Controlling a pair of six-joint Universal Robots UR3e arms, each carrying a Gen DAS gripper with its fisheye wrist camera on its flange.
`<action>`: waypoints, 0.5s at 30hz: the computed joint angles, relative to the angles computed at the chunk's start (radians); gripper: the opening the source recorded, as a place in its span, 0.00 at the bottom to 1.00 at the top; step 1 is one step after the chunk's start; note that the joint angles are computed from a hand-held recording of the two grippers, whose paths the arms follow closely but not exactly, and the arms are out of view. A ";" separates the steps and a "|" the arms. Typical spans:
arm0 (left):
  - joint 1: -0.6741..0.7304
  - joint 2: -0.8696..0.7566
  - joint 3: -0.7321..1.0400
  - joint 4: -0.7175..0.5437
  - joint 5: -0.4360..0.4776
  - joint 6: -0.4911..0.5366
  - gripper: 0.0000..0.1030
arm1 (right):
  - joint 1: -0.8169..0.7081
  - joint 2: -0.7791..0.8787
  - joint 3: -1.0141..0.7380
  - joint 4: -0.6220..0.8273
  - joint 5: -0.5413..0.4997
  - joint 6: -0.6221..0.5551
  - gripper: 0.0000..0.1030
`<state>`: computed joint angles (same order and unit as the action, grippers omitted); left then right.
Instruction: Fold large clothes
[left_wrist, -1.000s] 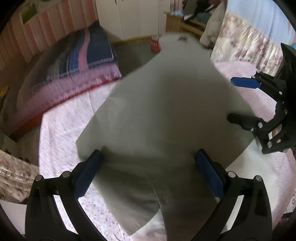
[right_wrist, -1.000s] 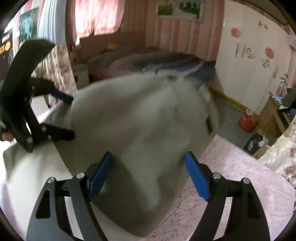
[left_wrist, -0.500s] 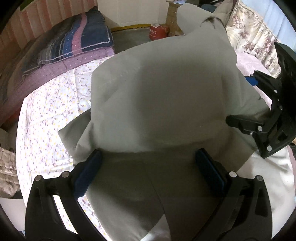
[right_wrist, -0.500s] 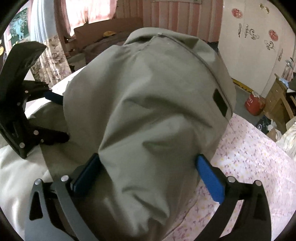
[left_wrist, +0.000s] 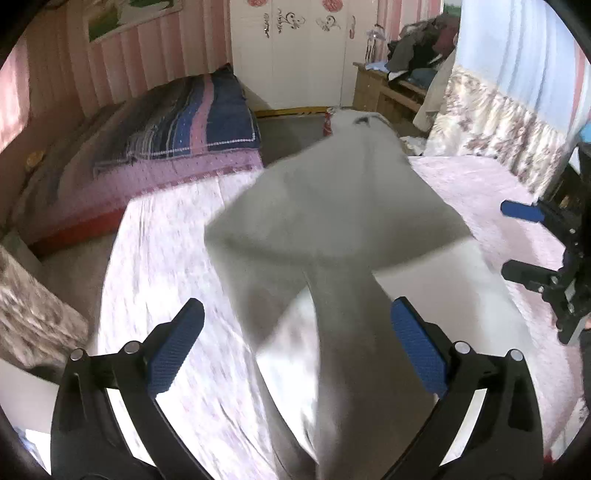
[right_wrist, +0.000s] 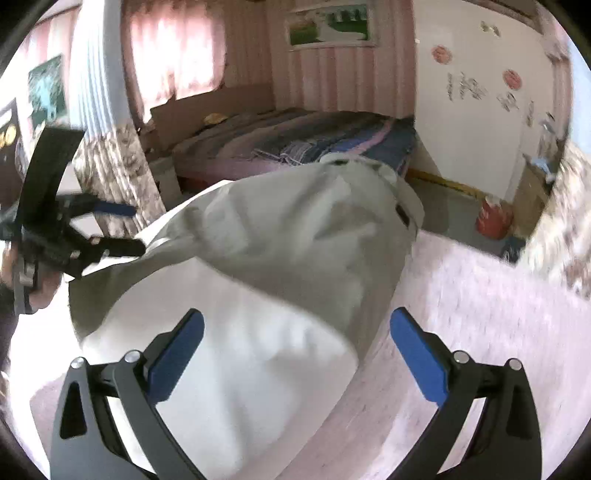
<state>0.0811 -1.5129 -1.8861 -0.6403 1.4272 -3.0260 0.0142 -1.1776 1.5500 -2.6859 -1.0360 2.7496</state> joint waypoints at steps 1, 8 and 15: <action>0.006 0.039 -0.049 0.009 -0.018 -0.005 0.97 | 0.002 -0.038 0.076 -0.049 -0.019 0.015 0.98; 0.066 0.293 -0.371 0.073 -0.190 -0.046 0.97 | -0.076 -0.201 0.351 -0.120 0.039 0.101 0.98; 0.142 0.247 -0.508 0.157 -0.340 -0.081 0.97 | -0.089 -0.171 0.375 -0.069 0.084 0.160 0.98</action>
